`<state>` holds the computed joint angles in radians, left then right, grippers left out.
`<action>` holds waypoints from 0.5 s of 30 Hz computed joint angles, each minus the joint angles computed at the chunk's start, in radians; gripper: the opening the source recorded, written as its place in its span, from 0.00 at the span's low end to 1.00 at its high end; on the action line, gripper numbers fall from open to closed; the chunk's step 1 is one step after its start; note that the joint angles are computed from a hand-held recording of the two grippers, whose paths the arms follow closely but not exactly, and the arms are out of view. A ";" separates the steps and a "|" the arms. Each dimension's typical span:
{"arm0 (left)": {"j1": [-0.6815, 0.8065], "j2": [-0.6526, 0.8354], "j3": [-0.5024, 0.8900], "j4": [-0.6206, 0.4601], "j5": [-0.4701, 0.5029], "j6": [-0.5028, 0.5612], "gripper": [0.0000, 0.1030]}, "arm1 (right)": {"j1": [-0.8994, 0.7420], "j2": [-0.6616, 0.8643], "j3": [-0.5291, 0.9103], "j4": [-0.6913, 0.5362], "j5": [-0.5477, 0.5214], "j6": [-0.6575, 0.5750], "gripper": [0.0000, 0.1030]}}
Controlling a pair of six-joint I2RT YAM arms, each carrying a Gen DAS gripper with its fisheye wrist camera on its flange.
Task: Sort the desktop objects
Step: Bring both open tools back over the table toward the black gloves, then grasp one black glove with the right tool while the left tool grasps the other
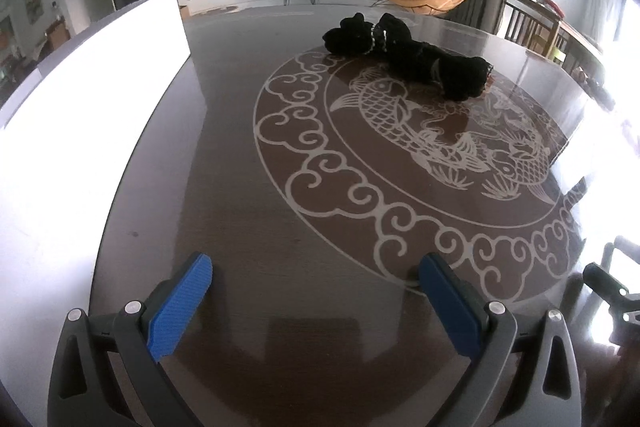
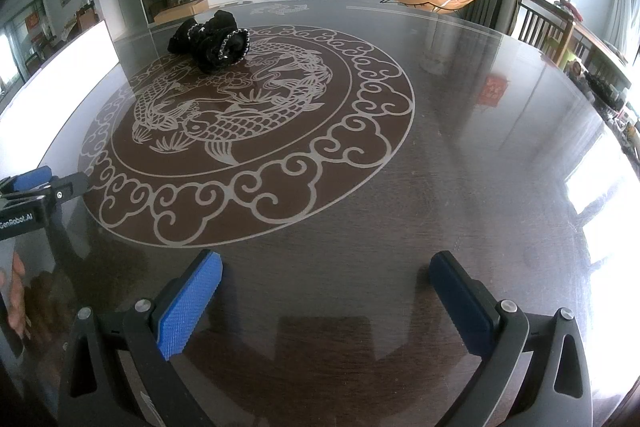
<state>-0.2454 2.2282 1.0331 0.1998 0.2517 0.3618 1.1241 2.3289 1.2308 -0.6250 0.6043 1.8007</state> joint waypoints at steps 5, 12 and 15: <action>0.001 0.002 0.002 -0.001 0.001 0.001 1.00 | -0.173 -0.117 -0.105 0.288 -0.004 -0.494 1.00; 0.002 0.003 0.003 0.000 0.001 0.002 1.00 | -0.498 0.038 0.275 0.260 -0.129 -0.960 1.00; 0.001 0.004 0.003 0.001 0.001 0.001 1.00 | -0.547 0.156 0.432 0.206 -0.158 -0.973 0.92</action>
